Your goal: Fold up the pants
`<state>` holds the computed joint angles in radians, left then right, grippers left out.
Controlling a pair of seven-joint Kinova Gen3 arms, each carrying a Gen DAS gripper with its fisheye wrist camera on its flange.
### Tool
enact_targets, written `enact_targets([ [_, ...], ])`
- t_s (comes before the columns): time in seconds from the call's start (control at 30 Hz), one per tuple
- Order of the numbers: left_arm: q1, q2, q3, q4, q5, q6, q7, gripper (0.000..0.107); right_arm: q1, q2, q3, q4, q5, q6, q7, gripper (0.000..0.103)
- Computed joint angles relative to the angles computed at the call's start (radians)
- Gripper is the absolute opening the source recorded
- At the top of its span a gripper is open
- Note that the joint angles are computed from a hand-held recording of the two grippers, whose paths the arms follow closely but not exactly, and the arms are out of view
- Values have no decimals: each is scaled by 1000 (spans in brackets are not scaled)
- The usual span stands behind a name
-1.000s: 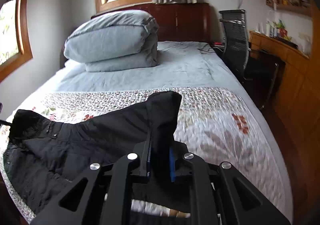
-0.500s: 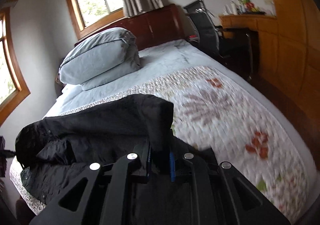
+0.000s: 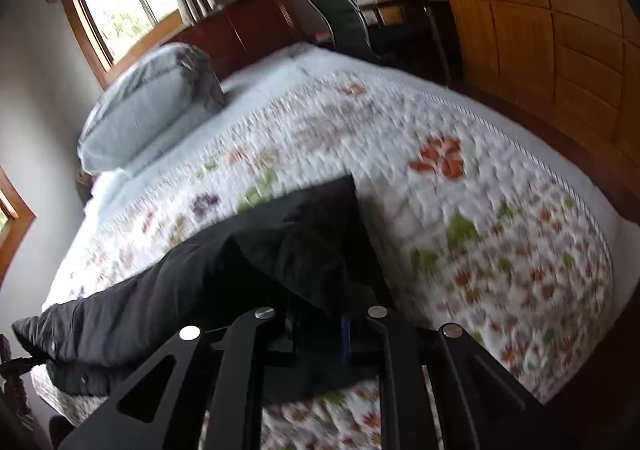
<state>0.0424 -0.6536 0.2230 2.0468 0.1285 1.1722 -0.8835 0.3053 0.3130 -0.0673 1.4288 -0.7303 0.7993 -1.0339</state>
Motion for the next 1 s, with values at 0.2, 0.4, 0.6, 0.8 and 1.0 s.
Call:
enact_targets([
  [0.2,-40,-105,40,11,-5,141,102,35,-84,-32,49,54,183,-45,-118,35],
  [0.4,-95,-237,77,12,65,192,204,57,-134,-85,71,89,326,-55,-219,48],
  [0.6,-190,-309,159,8,158,76,296,92,-146,-163,70,127,332,-52,-242,77],
  [0.8,-287,-188,262,-4,103,31,337,92,-162,-223,64,153,203,-21,-157,90],
  [1.0,-276,-141,262,52,58,-79,389,54,-207,-238,65,180,131,-3,-97,90],
])
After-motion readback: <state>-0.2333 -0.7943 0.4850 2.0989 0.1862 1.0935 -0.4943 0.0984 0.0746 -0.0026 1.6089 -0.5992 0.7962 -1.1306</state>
